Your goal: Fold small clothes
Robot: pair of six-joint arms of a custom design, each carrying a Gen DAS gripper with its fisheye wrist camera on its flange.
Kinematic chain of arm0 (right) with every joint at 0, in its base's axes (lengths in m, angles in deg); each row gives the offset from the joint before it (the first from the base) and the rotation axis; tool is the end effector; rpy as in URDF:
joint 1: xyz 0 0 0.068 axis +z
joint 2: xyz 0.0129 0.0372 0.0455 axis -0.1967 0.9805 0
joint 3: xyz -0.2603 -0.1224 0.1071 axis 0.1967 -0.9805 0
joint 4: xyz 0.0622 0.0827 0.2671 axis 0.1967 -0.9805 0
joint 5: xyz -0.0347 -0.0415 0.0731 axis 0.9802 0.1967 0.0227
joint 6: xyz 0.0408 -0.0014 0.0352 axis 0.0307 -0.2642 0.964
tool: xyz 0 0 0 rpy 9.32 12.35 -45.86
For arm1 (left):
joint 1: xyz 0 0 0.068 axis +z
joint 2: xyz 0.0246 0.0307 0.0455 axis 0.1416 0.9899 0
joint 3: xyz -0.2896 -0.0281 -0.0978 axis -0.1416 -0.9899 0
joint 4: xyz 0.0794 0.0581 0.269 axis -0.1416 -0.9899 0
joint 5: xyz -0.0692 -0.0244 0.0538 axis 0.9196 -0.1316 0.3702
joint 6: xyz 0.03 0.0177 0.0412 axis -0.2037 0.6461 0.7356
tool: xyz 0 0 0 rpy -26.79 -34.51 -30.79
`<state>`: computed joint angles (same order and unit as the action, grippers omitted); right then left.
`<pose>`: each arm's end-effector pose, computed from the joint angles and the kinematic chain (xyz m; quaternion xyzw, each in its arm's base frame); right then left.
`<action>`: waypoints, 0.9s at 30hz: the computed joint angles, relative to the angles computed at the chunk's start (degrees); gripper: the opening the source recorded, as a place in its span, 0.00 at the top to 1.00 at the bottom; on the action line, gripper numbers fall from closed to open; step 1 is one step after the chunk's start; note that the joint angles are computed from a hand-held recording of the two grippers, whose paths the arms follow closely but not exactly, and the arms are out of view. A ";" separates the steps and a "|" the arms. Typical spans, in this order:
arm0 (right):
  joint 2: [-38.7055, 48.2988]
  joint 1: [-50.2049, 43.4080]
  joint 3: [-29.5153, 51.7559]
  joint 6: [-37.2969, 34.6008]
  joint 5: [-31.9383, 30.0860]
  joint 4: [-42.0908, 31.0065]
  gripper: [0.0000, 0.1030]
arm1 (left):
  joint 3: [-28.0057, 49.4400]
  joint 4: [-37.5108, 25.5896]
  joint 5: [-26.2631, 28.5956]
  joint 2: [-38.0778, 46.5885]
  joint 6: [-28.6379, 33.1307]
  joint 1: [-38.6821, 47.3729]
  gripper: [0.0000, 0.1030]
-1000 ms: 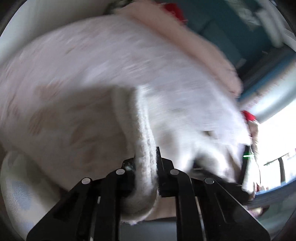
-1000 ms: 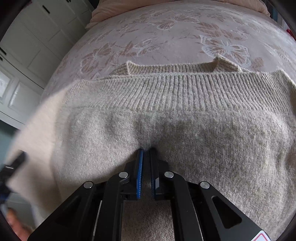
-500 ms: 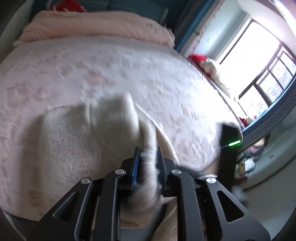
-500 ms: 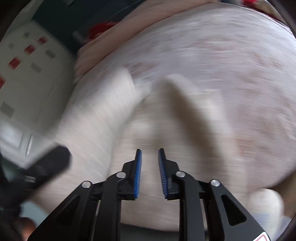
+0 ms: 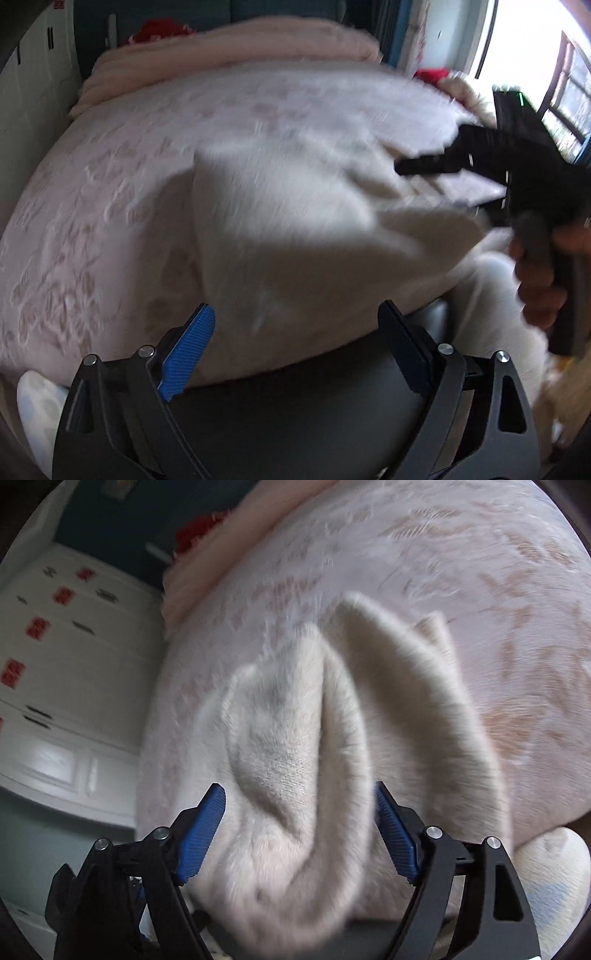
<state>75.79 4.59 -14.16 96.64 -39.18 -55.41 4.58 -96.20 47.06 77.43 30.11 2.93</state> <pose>0.3662 0.1196 0.2472 0.1177 0.9255 0.3122 0.1794 0.1984 -0.0241 0.2883 0.1204 0.9490 -0.0757 0.2813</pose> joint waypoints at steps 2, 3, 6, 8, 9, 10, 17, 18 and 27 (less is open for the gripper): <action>2.34 1.65 2.28 0.10 0.80 -0.51 0.44 | -1.12 1.56 -1.38 1.20 0.65 -0.61 0.15; 3.28 2.11 3.69 -0.38 1.39 -1.04 0.65 | -1.74 2.56 -2.57 1.69 1.17 -1.03 0.19; 2.09 2.85 6.93 -2.52 3.95 -1.92 0.87 | -1.11 3.95 -1.95 4.24 1.48 -0.47 0.36; -3.01 1.95 5.95 -3.52 4.05 0.95 0.88 | -0.41 3.45 -0.59 4.00 0.87 -0.18 0.52; -5.19 1.18 5.55 -4.05 4.09 1.53 0.88 | 0.23 3.09 2.19 4.39 1.26 1.31 0.59; -7.28 0.16 4.85 -5.18 4.48 1.33 0.88 | 0.41 3.06 3.28 4.43 0.77 1.23 0.61; -3.42 -4.38 -7.85 -8.20 9.02 2.62 0.85 | 0.53 4.68 -2.14 7.36 -2.95 -6.02 0.61; -4.67 -4.57 -8.90 -6.66 8.39 4.17 0.84 | 0.70 4.24 -4.20 6.86 -2.92 -7.46 0.60; -14.98 -1.20 -5.26 -8.26 16.24 -4.38 0.42 | 4.91 -2.37 -1.14 2.27 -4.75 -4.55 0.45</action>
